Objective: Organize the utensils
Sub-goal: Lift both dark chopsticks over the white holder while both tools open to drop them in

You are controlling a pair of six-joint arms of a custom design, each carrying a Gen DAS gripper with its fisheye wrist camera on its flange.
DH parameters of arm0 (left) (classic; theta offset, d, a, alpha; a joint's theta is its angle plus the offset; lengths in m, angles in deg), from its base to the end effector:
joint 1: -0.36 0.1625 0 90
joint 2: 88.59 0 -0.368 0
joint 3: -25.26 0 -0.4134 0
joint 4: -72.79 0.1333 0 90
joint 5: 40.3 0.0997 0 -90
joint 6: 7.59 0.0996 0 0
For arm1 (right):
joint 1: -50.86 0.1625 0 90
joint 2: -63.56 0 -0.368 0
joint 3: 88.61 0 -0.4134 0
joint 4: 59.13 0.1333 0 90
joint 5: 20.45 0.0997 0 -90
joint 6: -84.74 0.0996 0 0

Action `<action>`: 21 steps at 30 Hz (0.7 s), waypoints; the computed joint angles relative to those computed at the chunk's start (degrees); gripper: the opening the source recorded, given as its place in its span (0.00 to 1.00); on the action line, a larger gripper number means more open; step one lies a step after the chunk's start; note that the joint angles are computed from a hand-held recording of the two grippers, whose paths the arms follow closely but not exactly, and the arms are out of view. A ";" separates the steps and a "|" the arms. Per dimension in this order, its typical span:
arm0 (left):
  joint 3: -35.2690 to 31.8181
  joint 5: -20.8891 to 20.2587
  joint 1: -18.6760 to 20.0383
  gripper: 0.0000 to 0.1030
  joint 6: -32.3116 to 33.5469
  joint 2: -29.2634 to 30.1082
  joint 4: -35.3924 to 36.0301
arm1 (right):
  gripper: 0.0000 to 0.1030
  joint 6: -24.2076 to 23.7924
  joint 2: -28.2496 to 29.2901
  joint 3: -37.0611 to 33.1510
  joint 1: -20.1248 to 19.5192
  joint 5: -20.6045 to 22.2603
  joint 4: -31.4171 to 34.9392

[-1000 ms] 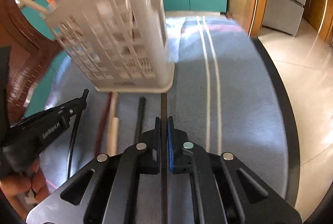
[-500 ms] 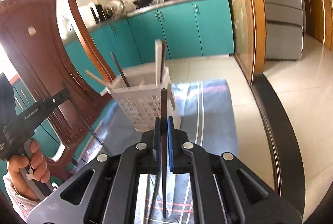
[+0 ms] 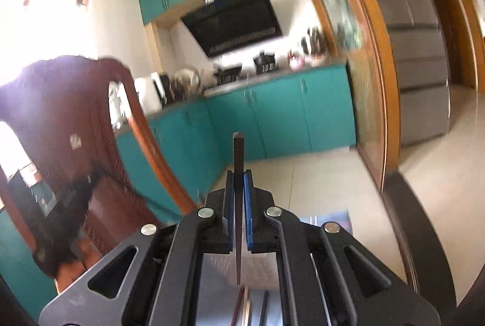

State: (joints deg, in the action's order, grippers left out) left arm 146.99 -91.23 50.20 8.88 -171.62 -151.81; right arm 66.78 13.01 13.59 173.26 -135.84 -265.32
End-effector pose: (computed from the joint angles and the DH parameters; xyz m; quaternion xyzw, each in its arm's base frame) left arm -0.1300 -0.4581 0.3764 0.0808 0.6735 -0.7309 0.0755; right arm 0.4057 -0.4702 0.1738 0.2448 -0.7964 0.5401 0.1189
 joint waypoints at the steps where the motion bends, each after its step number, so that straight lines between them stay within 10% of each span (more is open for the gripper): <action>1: -0.63 0.69 0.38 0.07 0.67 1.31 -0.30 | 0.07 -1.88 1.77 -1.50 0.21 -0.30 -3.19; 14: -1.68 3.43 2.51 0.07 3.44 5.66 6.31 | 0.07 -5.28 11.94 -7.57 -3.68 -2.18 -4.90; 21: 0.81 2.69 2.85 0.22 1.41 3.15 8.97 | 0.28 -6.67 7.89 -1.36 -2.12 -2.69 -9.31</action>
State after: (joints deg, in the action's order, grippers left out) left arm 147.79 -88.55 53.05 10.29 -168.47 -142.84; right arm 60.11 20.90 12.23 171.14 -138.53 -274.63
